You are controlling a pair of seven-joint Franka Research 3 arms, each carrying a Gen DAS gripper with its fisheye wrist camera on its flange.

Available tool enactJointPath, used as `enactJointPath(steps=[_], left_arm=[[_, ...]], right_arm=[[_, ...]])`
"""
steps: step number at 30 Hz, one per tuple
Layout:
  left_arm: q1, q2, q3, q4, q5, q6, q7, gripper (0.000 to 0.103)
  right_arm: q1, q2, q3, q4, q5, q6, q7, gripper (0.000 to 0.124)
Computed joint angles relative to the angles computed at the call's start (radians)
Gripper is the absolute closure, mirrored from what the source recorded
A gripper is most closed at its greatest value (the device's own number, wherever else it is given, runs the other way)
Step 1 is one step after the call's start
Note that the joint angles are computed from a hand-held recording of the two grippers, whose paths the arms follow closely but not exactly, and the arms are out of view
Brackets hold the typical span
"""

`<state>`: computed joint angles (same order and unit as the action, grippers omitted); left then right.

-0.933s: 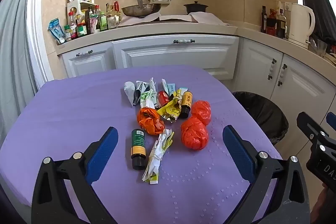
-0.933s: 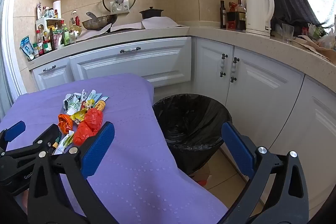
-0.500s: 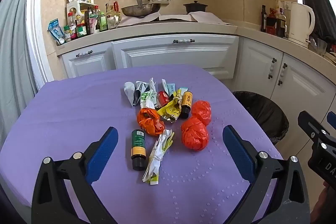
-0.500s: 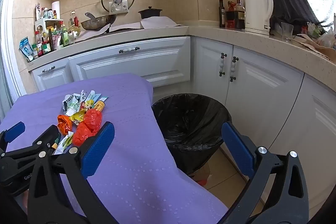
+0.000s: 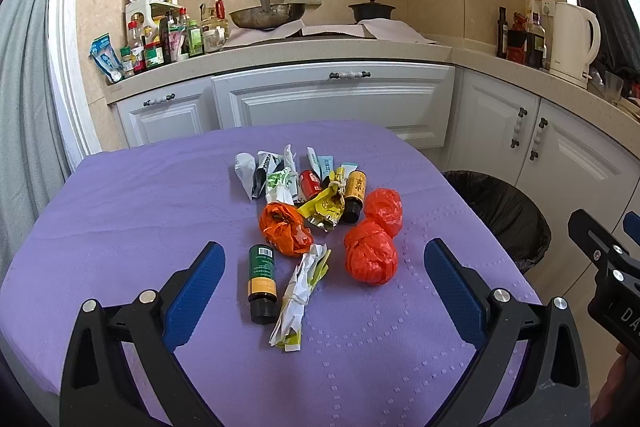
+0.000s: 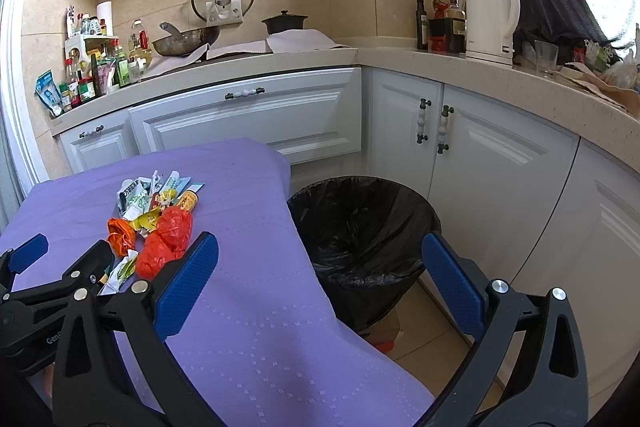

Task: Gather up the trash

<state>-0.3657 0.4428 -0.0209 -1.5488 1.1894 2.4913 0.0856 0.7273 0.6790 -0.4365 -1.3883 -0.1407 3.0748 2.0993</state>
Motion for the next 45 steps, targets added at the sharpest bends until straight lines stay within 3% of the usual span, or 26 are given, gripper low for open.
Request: enactJointPath(steps=[45], left_arm=[[0.002,0.000,-0.001,-0.007,-0.010,-0.004,0.007,0.006]], right_arm=[[-0.013,0.011,0.013,0.011,0.020,-0.002,-0.018,0.024]])
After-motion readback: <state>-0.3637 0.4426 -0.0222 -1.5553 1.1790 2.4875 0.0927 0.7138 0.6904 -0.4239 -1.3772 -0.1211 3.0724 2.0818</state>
